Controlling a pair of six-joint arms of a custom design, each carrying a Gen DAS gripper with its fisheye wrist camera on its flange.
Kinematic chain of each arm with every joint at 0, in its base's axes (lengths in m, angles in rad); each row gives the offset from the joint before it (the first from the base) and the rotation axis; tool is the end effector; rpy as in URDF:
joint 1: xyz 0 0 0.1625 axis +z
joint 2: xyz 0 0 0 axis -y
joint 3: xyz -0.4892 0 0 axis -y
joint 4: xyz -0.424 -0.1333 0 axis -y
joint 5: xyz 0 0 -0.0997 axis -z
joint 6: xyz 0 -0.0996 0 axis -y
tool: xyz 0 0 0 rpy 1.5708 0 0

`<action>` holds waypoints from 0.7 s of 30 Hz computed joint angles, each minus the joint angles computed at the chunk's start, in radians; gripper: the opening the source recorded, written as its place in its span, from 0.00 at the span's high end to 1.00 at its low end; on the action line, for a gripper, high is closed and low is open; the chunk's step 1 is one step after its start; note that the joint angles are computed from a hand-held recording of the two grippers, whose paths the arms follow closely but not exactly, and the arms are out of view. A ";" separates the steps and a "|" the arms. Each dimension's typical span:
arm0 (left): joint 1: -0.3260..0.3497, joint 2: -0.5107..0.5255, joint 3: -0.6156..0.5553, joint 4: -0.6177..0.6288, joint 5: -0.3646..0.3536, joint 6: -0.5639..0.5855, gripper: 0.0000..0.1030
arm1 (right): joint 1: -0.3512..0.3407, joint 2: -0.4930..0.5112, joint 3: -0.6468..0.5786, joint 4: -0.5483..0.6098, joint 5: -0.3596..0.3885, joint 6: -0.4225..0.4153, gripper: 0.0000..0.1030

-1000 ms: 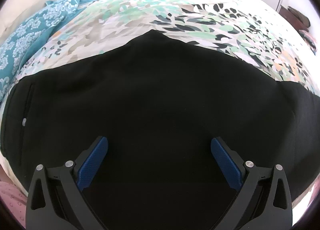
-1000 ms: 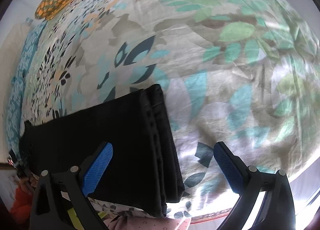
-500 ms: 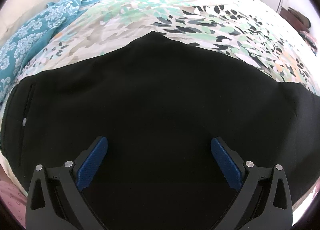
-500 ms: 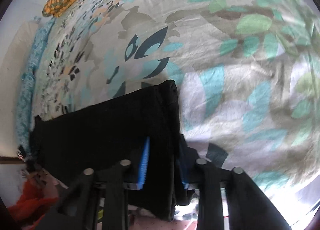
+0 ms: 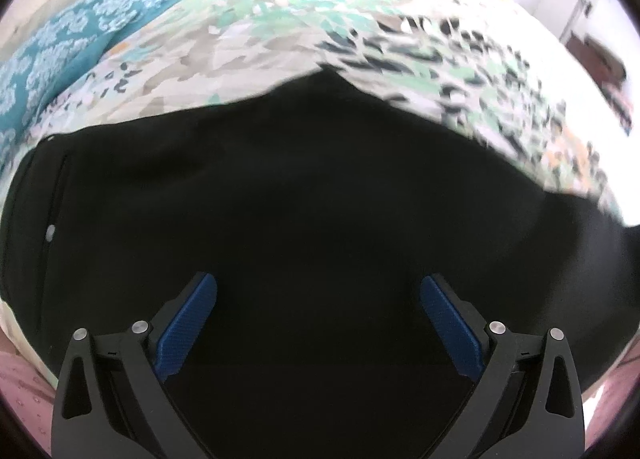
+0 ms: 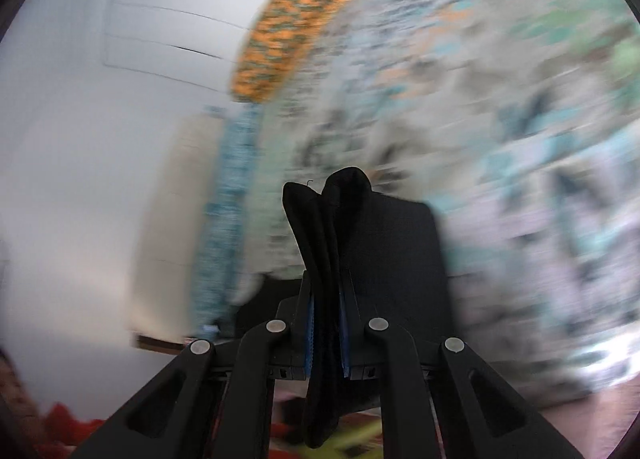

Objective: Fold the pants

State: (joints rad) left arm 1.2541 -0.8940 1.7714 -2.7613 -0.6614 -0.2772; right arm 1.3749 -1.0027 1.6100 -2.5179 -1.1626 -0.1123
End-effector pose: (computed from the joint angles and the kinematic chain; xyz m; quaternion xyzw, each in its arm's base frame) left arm -0.0139 -0.7227 0.1903 -0.0509 0.8886 -0.2609 0.3738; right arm 0.0263 -0.7554 0.2799 0.0061 0.9657 -0.1943 0.1720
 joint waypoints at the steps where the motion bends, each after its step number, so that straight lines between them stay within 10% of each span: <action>1: 0.002 -0.011 0.006 -0.018 -0.007 -0.006 0.01 | 0.010 0.021 0.016 -0.030 0.062 0.022 0.89; 7: 0.017 -0.064 0.029 -0.060 -0.007 -0.024 0.01 | 0.103 0.237 -0.026 -0.113 0.241 0.159 0.89; 13: 0.015 -0.094 0.047 -0.088 0.020 -0.007 0.01 | 0.207 0.455 -0.167 -0.109 0.242 0.237 0.89; 16: 0.012 -0.115 0.059 -0.092 0.025 -0.012 0.01 | 0.274 0.540 -0.261 -0.024 0.124 0.193 0.88; 21: 0.021 -0.169 0.094 -0.110 -0.023 -0.074 0.01 | 0.358 0.578 -0.346 0.050 -0.200 0.111 0.36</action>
State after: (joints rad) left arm 1.2752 -1.0629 1.8657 -2.8711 -0.6840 -0.3515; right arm 1.7332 -0.4248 1.2642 -2.4675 -1.3629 -0.0008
